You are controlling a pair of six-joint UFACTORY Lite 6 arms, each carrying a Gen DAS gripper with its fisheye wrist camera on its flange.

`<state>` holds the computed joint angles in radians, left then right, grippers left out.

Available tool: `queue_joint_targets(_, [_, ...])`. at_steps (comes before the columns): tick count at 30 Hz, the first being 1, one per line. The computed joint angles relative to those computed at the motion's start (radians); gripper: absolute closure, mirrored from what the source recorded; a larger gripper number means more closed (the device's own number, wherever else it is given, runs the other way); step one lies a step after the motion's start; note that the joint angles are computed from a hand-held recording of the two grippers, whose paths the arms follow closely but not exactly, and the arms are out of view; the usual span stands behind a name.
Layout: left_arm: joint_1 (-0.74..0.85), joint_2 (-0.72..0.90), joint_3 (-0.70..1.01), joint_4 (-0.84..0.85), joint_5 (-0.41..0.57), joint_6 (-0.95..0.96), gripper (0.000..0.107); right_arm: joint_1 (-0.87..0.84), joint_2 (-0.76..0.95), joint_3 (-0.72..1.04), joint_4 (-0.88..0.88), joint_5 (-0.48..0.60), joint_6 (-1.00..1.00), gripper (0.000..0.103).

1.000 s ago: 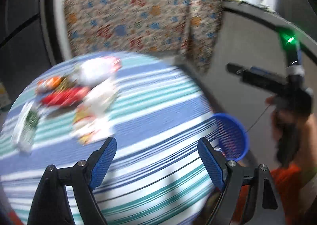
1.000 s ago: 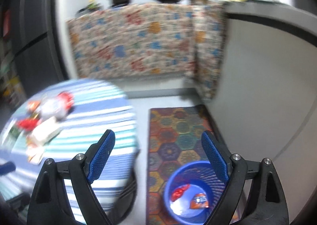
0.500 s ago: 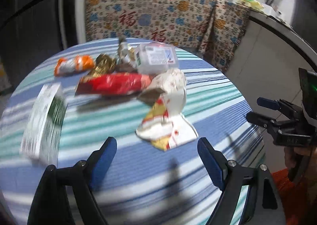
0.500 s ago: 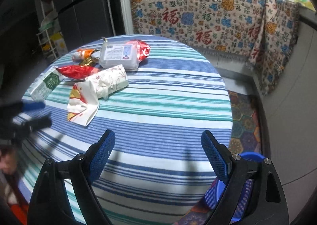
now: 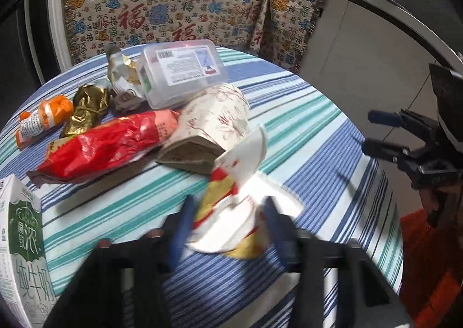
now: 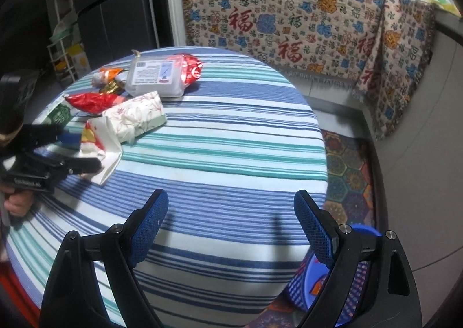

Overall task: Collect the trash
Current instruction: 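Grasp the white paper wrapper with the left tool while the right tool grasps the white paper cup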

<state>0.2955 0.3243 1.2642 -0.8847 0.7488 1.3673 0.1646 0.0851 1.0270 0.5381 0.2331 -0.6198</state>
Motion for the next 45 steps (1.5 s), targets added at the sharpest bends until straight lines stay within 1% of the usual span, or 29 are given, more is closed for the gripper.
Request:
queue_joint_targets(2, [0.004, -0.025, -0.035, -0.032, -0.012, 0.018, 0.066, -0.001, 0.003, 0.007, 0.010, 0.001, -0.004, 0.014])
queue_joint_targets(3, [0.010, -0.051, -0.067, -0.054, -0.033, 0.032, 0.067, 0.002, 0.007, 0.013, 0.009, 0.002, 0.001, 0.014])
queue_joint_targets(4, [0.021, -0.083, -0.106, -0.081, -0.047, 0.047, 0.097, 0.005, 0.011, 0.018, 0.009, 0.003, 0.003, 0.014])
queue_joint_targets(5, [0.036, -0.094, -0.120, -0.088, -0.037, 0.039, 0.100, 0.010, 0.013, 0.019, 0.003, 0.001, 0.012, 0.014])
queue_joint_targets(6, [0.053, -0.111, -0.137, -0.077, -0.026, 0.005, 0.100, 0.018, 0.017, 0.023, -0.014, -0.001, 0.032, 0.014])
queue_joint_targets(9, [0.108, -0.218, -0.266, -0.089, -0.059, -0.026, 0.101, 0.037, 0.038, 0.040, -0.059, -0.001, 0.086, 0.014])
queue_joint_targets(13, [0.174, -0.325, -0.373, -0.104, -0.077, -0.057, 0.101, 0.079, 0.069, 0.063, -0.166, -0.005, 0.203, 0.014])
queue_joint_targets(15, [0.198, -0.383, -0.411, -0.096, -0.094, -0.087, 0.101, 0.108, 0.088, 0.080, -0.243, -0.006, 0.293, 0.014])
queue_joint_targets(16, [0.215, -0.420, -0.437, -0.096, -0.105, -0.089, 0.101, 0.116, 0.095, 0.087, -0.249, -0.005, 0.309, 0.014])
queue_joint_targets(17, [0.235, -0.456, -0.464, -0.105, -0.114, -0.078, 0.101, 0.120, 0.108, 0.103, -0.214, 0.004, 0.290, 0.014])
queue_joint_targets(18, [0.248, -0.479, -0.484, -0.118, -0.125, -0.068, 0.101, 0.121, 0.126, 0.130, -0.137, 0.028, 0.248, 0.014])
queue_joint_targets(21, [0.273, -0.477, -0.490, -0.153, -0.130, -0.051, 0.101, 0.107, 0.188, 0.224, 0.095, 0.112, 0.168, 0.014])
queue_joint_targets(22, [0.279, -0.471, -0.485, -0.162, -0.131, -0.046, 0.101, 0.106, 0.203, 0.244, 0.142, 0.131, 0.159, 0.014])
queue_joint_targets(24, [0.284, -0.461, -0.480, -0.184, -0.132, -0.032, 0.101, 0.117, 0.279, 0.354, 0.203, 0.198, 0.200, 0.014])
queue_joint_targets(25, [0.284, -0.457, -0.477, -0.189, -0.135, -0.026, 0.101, 0.125, 0.298, 0.381, 0.206, 0.209, 0.222, 0.014])
queue_joint_targets(27, [0.282, -0.444, -0.475, -0.200, -0.145, -0.009, 0.101, 0.149, 0.378, 0.491, 0.197, 0.258, 0.321, 0.014])
queue_joint_targets(30, [0.298, -0.416, -0.458, -0.204, -0.128, -0.002, 0.101, 0.170, 0.521, 0.664, 0.194, 0.329, 0.480, 0.016])
queue_joint_targets(32, [0.310, -0.401, -0.451, -0.214, -0.123, 0.011, 0.101, 0.181, 0.601, 0.758, 0.182, 0.355, 0.573, 0.018])
queue_joint_targets(33, [0.318, -0.391, -0.443, -0.217, -0.116, 0.014, 0.101, 0.192, 0.649, 0.817, 0.156, 0.361, 0.643, 0.019])
queue_joint_targets(34, [0.325, -0.385, -0.437, -0.216, -0.109, 0.012, 0.101, 0.197, 0.666, 0.837, 0.144, 0.357, 0.678, 0.018])
queue_joint_targets(35, [0.328, -0.377, -0.428, -0.216, -0.106, 0.009, 0.101, 0.212, 0.677, 0.854, 0.103, 0.315, 0.749, 0.018])
queue_joint_targets(37, [0.337, -0.371, -0.422, -0.217, -0.099, 0.012, 0.101, 0.232, 0.720, 0.917, 0.045, 0.292, 0.853, 0.018])
queue_joint_targets(38, [0.338, -0.366, -0.417, -0.216, -0.097, 0.010, 0.101, 0.242, 0.742, 0.958, -0.025, 0.297, 0.936, 0.022])
queue_joint_targets(39, [0.337, -0.360, -0.412, -0.214, -0.096, 0.006, 0.101, 0.249, 0.761, 0.996, -0.091, 0.312, 0.980, 0.030])
queue_joint_targets(40, [0.338, -0.360, -0.410, -0.209, -0.093, 0.002, 0.101, 0.255, 0.787, 1.042, -0.133, 0.345, 0.981, 0.043])
queue_joint_targets(41, [0.335, -0.359, -0.408, -0.206, -0.093, -0.003, 0.101, 0.256, 0.795, 1.058, -0.134, 0.352, 0.956, 0.046])
queue_joint_targets(43, [0.338, -0.368, -0.411, -0.202, -0.086, -0.007, 0.101, 0.247, 0.759, 1.022, -0.089, 0.370, 0.830, 0.048])
queue_joint_targets(45, [0.335, -0.372, -0.412, -0.201, -0.087, -0.008, 0.101, 0.244, 0.700, 0.974, -0.130, 0.386, 0.750, 0.052])
